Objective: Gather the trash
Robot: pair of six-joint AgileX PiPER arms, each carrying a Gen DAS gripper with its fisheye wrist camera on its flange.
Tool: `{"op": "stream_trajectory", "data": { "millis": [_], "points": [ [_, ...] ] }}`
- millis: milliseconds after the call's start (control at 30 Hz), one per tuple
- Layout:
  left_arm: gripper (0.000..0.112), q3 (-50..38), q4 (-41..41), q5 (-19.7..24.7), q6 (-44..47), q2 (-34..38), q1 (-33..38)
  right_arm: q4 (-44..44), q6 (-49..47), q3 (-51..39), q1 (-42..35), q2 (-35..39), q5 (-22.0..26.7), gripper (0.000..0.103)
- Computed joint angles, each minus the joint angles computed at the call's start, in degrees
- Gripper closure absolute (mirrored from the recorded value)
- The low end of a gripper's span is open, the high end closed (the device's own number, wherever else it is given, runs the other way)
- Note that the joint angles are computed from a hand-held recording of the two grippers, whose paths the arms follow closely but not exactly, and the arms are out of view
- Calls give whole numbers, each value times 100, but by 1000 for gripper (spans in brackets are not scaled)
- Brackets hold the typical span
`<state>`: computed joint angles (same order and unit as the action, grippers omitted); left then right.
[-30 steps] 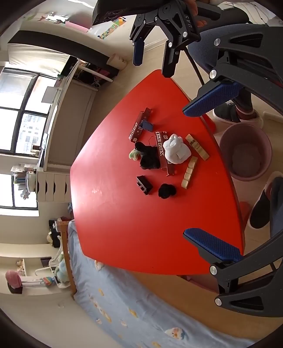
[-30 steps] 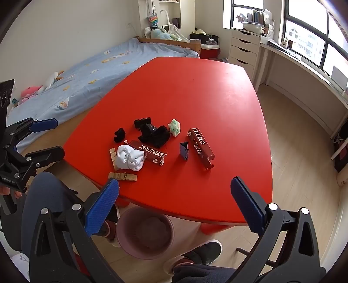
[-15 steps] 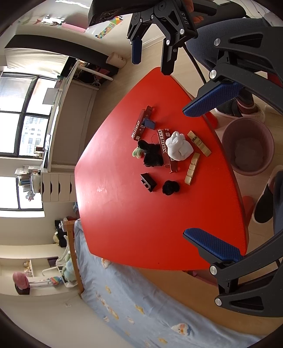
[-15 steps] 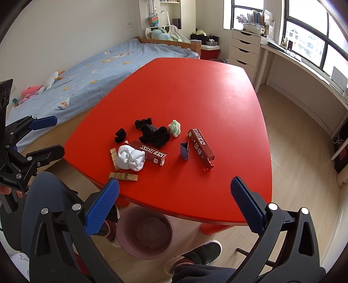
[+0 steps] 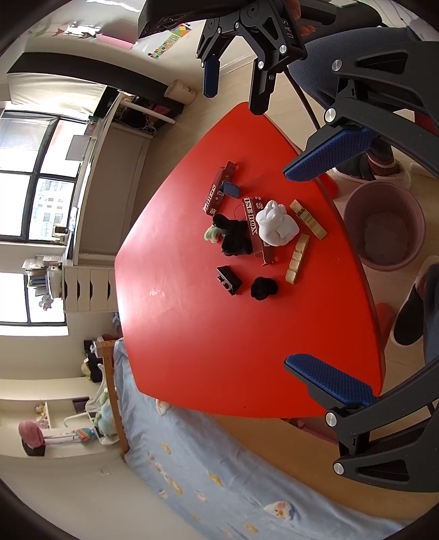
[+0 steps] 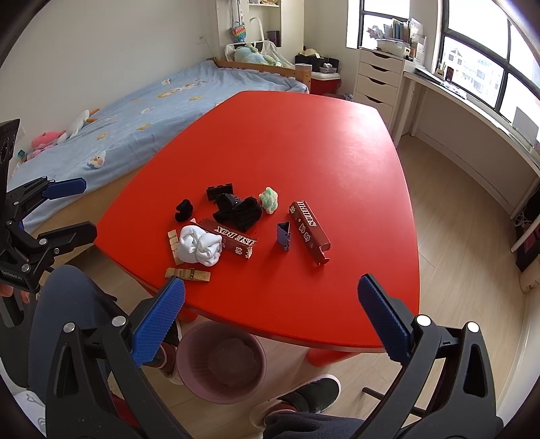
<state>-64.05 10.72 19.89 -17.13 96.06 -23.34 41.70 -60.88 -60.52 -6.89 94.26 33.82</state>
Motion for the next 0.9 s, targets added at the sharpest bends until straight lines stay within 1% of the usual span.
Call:
{"op": "stream_trajectory", "data": {
  "millis": [233, 400, 833, 900],
  "points": [
    [14, -17, -187, 14, 164, 24, 29, 66, -68, -17, -3, 63, 14, 3],
    [14, -26, -432, 29, 391, 42, 66, 108, -88, 34, 46, 83, -60, 3],
    [14, 63, -560, -18, 502, 23, 102, 113, -88, 38, 45, 96, -60, 3],
    [14, 39, -488, -35, 411, 66, 75, 126, -98, 70, 56, 91, -73, 3]
  ]
}}
